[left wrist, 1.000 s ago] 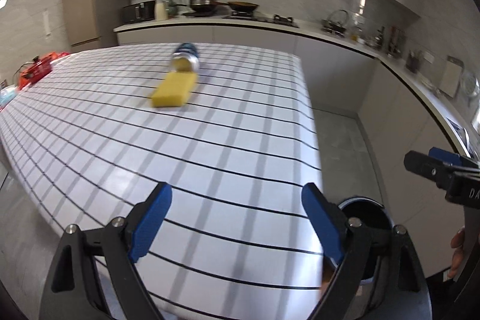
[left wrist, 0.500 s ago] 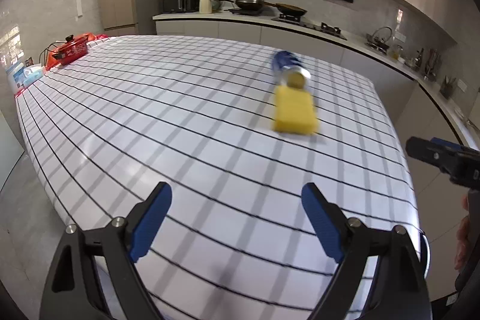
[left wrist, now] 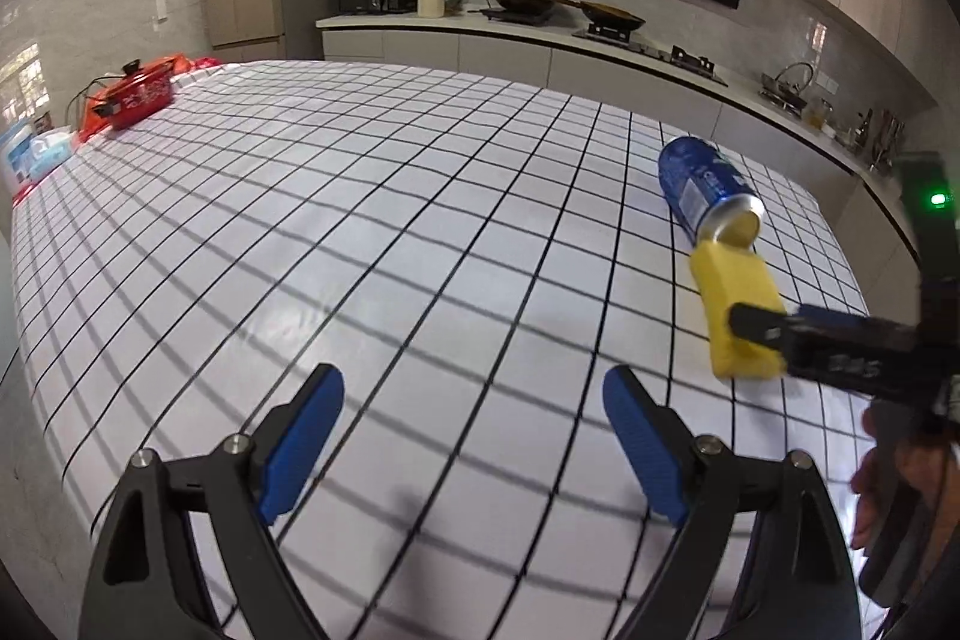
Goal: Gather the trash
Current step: 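Move both tools back over the island toward the Pepsi can and sponge, then grasp the blue Pepsi can with the left tool while the right tool grasps the yellow sponge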
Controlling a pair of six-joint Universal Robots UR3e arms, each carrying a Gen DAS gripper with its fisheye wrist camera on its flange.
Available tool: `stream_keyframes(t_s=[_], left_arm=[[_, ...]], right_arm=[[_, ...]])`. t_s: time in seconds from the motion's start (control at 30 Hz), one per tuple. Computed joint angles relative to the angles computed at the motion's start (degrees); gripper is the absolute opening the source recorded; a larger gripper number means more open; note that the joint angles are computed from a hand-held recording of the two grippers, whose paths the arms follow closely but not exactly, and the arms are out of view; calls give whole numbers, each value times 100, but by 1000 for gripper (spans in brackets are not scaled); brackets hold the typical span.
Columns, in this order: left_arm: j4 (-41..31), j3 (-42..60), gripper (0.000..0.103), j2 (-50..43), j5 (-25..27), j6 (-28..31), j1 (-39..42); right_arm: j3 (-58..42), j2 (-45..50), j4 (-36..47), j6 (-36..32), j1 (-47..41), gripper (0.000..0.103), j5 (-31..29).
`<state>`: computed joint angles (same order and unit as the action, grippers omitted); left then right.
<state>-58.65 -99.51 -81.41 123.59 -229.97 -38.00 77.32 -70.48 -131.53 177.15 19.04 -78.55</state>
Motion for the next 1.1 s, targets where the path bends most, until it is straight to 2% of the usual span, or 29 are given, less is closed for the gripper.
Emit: stream_keyframes(t_s=[0.03, 0.13, 0.33, 0.47, 0.73, 0.87, 1.03, 1.1], left_arm=[[128, -44, 89, -6, -76, 127, 91], [480, 42, 89, -257, -314, 439, 263], [924, 869, 89, -1264, -705, 929, 257], [885, 2019, 89, -2255, -849, 1158, 192], [149, 4952, 89, -4199, -1075, 1478, 432], [-568, 6358, 89, -5013, -1247, 1464, 645], [-997, 6907, 88, -5346, -1694, 1555, 935], [-835, 6551, 81, -5181, -1978, 1409, 1047]], right_arm=[[-204, 196, 94, 6, 34, 74, -29], [-187, 200, 126, -170, -23, 65, -118], [754, -602, 13, -427, -892, 65, -32], [592, -515, 169, -639, -1436, 65, 100], [-781, 517, 514, -825, -1830, 64, 324], [-2060, 1348, 961, -710, -1837, 64, 447], [-3408, 2146, 1503, -583, -1742, 64, 467], [-3717, 2311, 1654, -560, -1681, 64, 427]])
